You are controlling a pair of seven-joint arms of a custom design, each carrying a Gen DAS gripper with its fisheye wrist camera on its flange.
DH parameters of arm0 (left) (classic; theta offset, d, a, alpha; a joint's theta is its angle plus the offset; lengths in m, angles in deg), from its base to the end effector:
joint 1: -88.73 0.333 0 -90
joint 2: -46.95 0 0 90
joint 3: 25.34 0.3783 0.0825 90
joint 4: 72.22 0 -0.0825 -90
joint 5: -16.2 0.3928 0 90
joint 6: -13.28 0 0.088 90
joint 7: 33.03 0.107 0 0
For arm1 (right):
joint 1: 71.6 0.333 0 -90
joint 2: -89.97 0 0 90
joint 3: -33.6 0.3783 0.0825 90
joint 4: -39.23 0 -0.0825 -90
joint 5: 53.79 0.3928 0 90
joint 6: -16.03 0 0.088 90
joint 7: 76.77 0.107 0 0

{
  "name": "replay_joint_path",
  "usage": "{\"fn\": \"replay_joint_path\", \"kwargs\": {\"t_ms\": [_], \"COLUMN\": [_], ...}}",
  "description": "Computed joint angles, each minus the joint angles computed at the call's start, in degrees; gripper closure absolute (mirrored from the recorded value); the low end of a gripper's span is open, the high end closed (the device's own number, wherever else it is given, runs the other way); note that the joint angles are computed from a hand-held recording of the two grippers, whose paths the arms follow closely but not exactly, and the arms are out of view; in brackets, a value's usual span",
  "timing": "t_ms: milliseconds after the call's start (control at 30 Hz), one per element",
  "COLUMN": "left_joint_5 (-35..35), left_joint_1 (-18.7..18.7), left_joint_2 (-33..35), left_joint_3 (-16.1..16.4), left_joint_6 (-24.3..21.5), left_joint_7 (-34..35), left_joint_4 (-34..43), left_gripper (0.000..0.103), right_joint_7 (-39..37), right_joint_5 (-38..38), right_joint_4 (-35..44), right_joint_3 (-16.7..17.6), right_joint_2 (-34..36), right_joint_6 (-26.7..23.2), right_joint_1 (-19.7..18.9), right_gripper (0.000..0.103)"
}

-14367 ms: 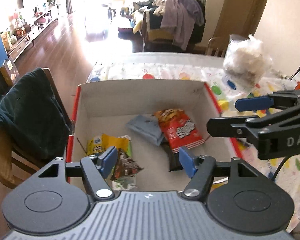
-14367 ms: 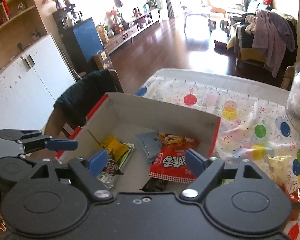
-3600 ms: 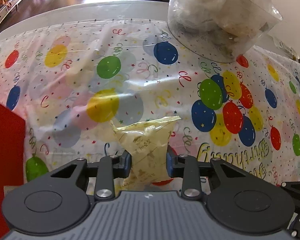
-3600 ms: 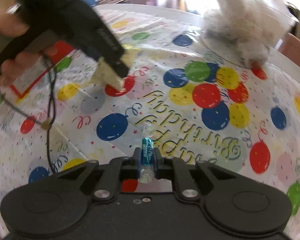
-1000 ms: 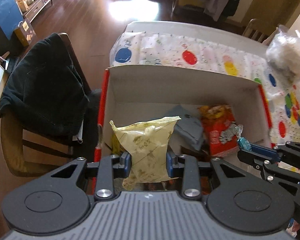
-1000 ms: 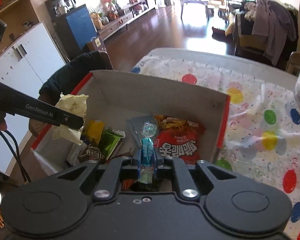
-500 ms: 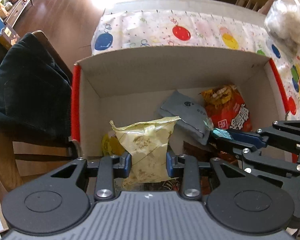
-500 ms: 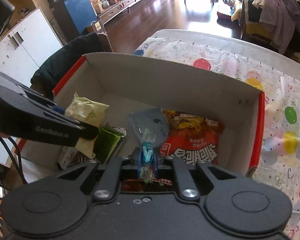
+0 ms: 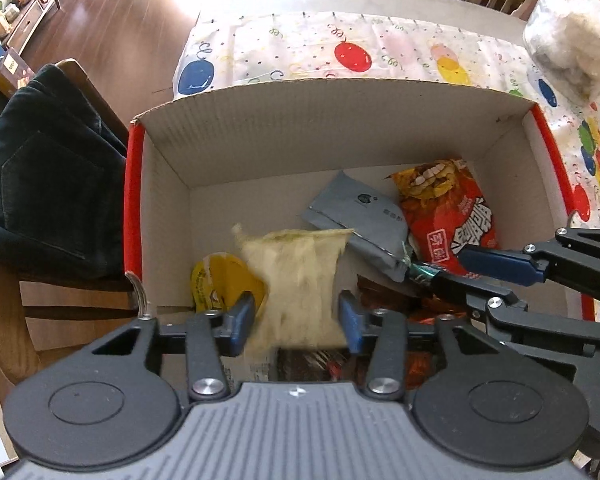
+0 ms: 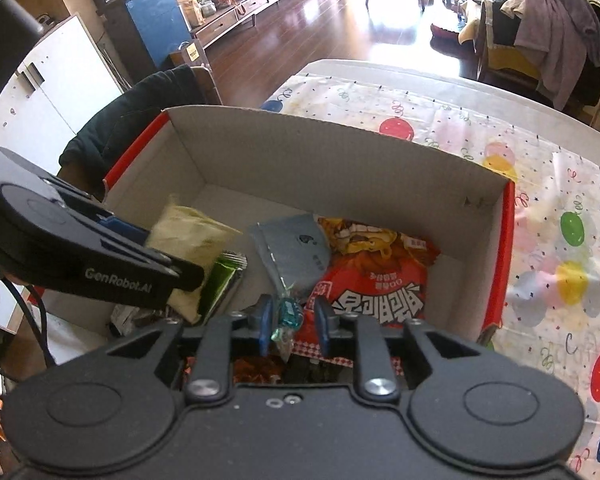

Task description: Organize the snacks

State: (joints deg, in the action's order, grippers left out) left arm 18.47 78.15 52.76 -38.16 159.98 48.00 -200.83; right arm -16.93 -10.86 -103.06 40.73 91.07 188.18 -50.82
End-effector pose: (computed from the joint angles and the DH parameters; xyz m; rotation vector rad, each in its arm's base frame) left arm 0.5212 -0.2238 0.4006 -1.8183 2.4124 -0.2863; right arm 0.4679 0.1918 0.3804 -2.0940 1.5539 -0.1886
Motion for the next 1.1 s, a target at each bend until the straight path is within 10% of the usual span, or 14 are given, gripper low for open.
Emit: {"fn": "replay_joint_path", "kwargs": {"t_ms": [367,1100], "left_joint_5": [-1.5,3.9], "left_joint_1": [-0.8,-6.2], "left_joint_2": [-6.9,-22.4], "left_joint_3": [0.3,3.0], "left_joint_6": [8.8,26.9], "left_joint_7": [-0.5,-9.3], "left_joint_4": [-7.2,-22.6], "left_gripper": [0.040,0.026], "right_joint_7": [-5.3,-20.2], "right_joint_5": [6.2,22.3], "right_joint_4": [-3.4,-11.7], "right_joint_3": [-0.9,-10.5], "right_joint_2": [-4.9,-20.4], "right_joint_6": [0.2,7.8], "right_joint_1": [1.7,14.8], "right_gripper": [0.068,0.009]}}
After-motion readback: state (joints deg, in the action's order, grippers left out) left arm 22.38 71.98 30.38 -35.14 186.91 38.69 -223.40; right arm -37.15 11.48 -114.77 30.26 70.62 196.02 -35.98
